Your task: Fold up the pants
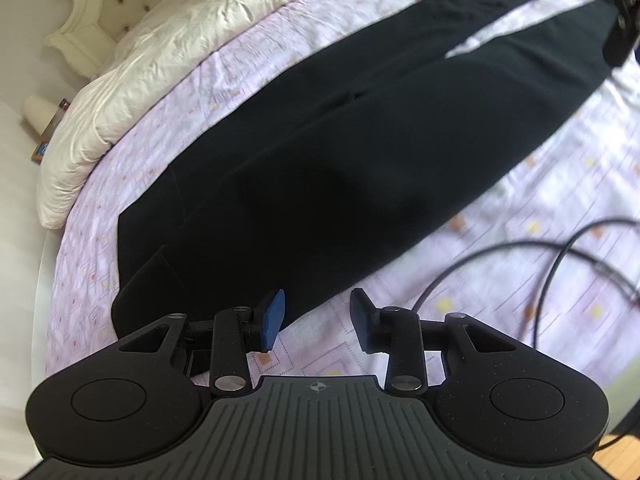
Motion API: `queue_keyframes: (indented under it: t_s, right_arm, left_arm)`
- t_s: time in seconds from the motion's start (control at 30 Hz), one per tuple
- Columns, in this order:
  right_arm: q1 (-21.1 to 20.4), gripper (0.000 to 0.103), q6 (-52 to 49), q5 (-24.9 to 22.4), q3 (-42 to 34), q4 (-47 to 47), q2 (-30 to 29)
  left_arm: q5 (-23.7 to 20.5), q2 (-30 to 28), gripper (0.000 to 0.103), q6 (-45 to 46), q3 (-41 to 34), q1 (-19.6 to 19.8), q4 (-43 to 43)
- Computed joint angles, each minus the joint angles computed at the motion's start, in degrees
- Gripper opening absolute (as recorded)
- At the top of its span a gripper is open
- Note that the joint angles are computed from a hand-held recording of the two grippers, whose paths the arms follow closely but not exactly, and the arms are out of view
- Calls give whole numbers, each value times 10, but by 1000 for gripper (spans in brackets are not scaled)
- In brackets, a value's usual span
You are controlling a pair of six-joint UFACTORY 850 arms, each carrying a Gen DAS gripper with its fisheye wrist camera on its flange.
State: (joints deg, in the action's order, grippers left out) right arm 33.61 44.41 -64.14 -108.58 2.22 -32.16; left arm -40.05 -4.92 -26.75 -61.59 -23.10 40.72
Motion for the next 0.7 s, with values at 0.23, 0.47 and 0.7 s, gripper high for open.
queue_keyframes:
  t_s: [0.23,0.47,0.7]
  right_arm:
    - [8,46,70,-10,-42,-17,-32]
    - [-6,46,162,33,42,-77,7]
    - [-50,46,261,78,138,-113,46]
  left_arm:
    - [85,1,36,90,40,38,5]
    - [156,-10,32,170,32,67,-49]
    - [103,-50,15,312,-43,107,-287]
